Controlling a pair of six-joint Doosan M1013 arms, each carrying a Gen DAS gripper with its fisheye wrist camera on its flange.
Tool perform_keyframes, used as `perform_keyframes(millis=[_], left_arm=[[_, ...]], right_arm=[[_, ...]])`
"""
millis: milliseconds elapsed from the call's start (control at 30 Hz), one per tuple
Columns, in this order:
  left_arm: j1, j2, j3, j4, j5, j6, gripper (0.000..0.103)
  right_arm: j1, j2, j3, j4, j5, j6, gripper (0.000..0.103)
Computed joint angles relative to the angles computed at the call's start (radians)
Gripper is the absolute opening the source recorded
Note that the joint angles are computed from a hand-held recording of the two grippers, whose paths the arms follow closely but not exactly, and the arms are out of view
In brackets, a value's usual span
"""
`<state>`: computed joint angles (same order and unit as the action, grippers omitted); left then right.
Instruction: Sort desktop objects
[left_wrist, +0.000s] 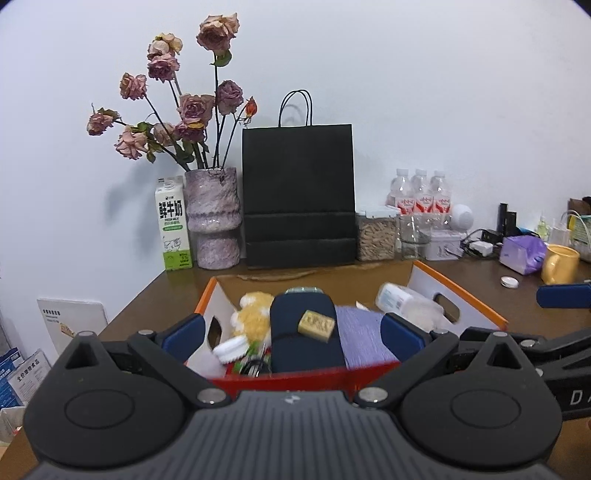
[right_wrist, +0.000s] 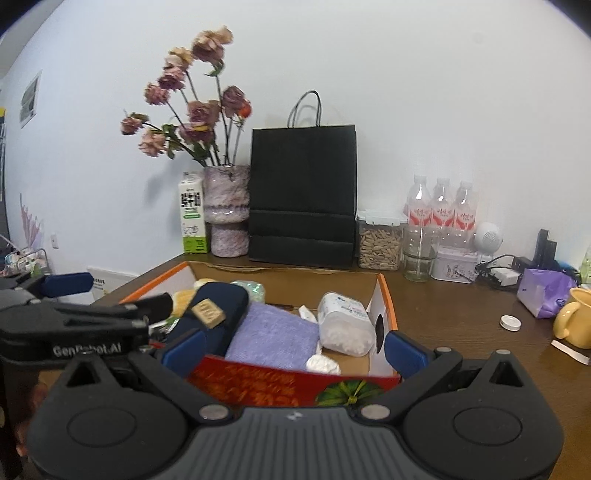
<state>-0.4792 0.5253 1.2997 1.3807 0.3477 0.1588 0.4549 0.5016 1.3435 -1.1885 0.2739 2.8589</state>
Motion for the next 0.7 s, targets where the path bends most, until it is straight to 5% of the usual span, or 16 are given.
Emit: perform_keyframes(millis=[367, 700], left_arm=[[-0.039, -0.126, 0.186, 0.048, 0.040, -0.098, 0.103], [-0.055, -0.171, 0.267, -0.075, 0.065, -0.034, 0.103]], right_arm=[[0.070, -0.119, 0.180, -0.205, 0.056, 0.257, 0.103], [0.110, -0.154, 0.251, -0.166, 0.103, 0.261, 0.103]])
